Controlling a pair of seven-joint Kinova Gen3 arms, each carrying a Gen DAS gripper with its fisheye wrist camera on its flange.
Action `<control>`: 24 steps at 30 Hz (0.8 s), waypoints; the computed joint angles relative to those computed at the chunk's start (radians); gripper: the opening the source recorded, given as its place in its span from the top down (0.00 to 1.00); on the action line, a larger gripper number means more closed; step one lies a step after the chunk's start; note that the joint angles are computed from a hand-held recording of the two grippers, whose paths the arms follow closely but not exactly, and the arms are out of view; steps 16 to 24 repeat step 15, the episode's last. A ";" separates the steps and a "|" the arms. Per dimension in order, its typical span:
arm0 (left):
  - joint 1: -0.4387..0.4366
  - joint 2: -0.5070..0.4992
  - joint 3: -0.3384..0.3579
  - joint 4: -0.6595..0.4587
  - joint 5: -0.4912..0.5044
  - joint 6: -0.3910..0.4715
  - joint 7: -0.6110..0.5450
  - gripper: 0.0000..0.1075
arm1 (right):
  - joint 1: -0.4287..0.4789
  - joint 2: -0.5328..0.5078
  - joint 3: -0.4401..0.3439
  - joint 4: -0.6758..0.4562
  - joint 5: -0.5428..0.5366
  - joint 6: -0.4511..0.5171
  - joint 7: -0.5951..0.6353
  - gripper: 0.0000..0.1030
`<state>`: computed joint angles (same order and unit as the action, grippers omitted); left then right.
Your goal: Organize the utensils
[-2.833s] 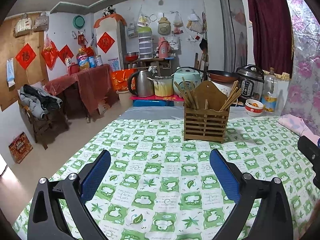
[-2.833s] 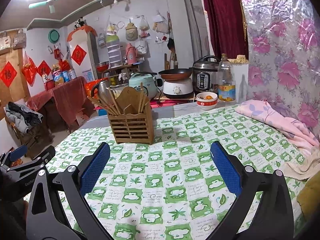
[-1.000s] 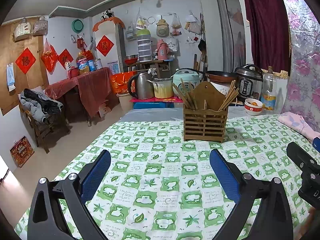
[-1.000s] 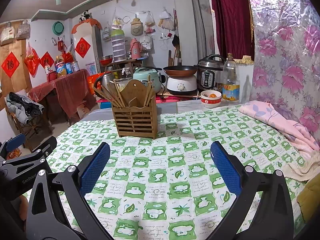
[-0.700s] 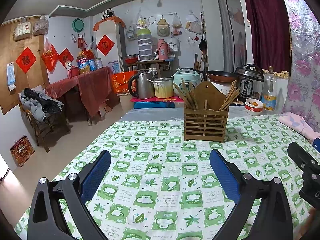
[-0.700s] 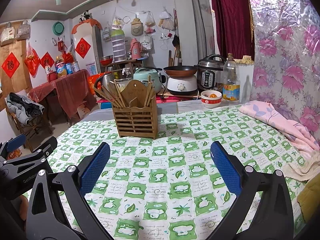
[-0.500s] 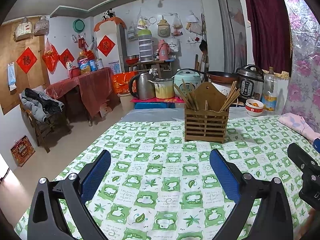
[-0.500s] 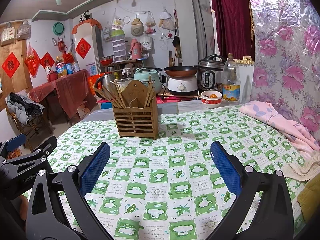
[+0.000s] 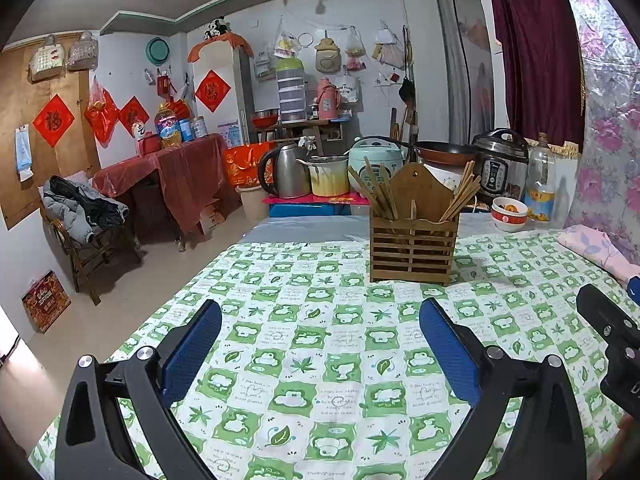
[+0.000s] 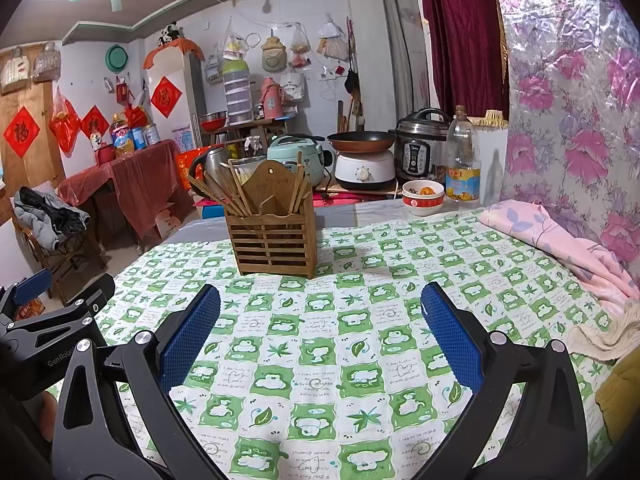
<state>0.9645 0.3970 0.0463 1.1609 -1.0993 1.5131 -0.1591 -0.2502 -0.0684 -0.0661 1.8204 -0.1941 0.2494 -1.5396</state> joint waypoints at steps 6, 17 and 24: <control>0.000 -0.002 0.002 0.007 0.001 0.000 0.004 0.10 | 0.002 0.000 -0.001 0.001 -0.004 -0.001 0.006 0.06; 0.004 0.000 0.006 0.013 -0.004 -0.003 0.013 0.10 | 0.007 -0.004 -0.019 0.003 0.036 -0.004 -0.048 0.06; 0.004 0.000 0.006 0.013 -0.004 -0.003 0.013 0.10 | 0.007 -0.004 -0.019 0.003 0.036 -0.004 -0.048 0.06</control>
